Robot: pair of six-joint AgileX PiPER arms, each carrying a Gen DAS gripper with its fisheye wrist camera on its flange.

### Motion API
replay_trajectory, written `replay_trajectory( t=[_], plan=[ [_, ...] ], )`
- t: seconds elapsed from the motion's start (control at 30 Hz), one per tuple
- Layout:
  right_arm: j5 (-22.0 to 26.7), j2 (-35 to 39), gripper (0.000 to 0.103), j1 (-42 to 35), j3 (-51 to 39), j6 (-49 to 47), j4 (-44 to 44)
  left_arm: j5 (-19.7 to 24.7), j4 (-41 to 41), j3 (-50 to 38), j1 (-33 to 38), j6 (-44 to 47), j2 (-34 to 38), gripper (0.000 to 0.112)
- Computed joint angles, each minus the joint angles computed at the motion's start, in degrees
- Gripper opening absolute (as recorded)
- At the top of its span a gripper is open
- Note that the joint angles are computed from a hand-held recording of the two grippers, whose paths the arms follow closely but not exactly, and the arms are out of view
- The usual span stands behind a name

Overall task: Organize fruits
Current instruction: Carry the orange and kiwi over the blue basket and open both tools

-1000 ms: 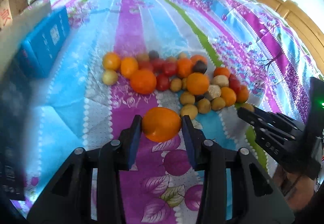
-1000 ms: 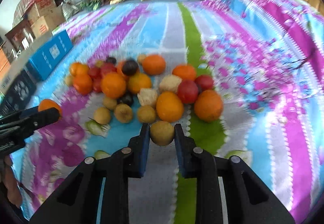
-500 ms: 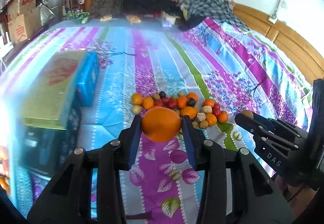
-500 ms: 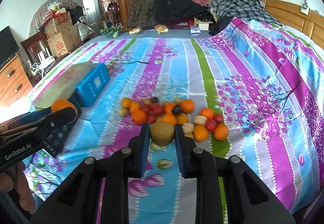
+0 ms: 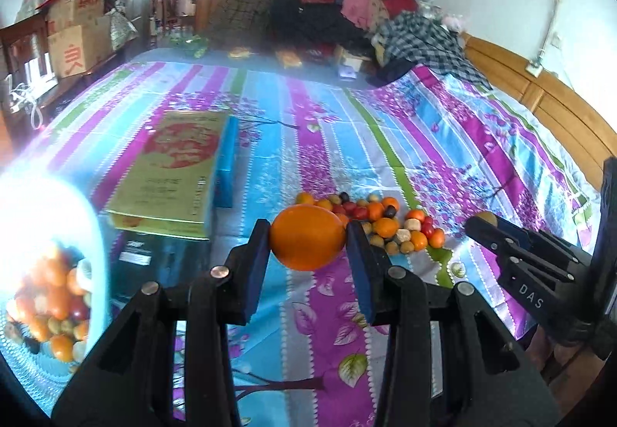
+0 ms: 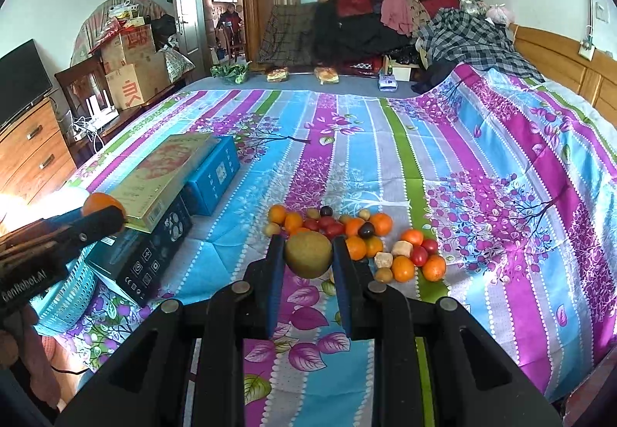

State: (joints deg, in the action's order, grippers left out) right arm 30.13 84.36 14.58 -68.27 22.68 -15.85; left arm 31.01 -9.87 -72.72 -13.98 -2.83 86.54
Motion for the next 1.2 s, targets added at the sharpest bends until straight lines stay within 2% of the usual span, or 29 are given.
replay_trajectory(
  t=[0.17, 0.37, 0.53, 0.83, 1.2],
  plan=[
    [1.6, -0.2, 0.028, 1.7, -0.7, 1.8, -0.9, 1.4, 3.6, 0.7, 2.6, -3.8, -1.9, 0.040],
    [3.5, 0.0, 0.028, 5.3, -2.9, 4.3, -3.5, 1.3, 4.6, 2.3, 4.5, -3.8, -5.0, 0.040],
    [5.6, 1.1, 0.028, 8.4, -6.1, 5.6, -5.0, 1.5, 2.2, 3.3, 7.8, -0.6, -7.6, 0.040],
    [9.4, 5.3, 0.028, 14.5, -15.8, 4.6, -3.5, 2.5, 0.4, 3.0, 14.8, 2.2, -11.6, 0.040],
    [15.7, 14.2, 0.028, 21.2, -32.5, 1.1, 0.2, 4.2, -4.5, 2.8, 24.8, 7.9, -13.0, 0.040]
  ],
)
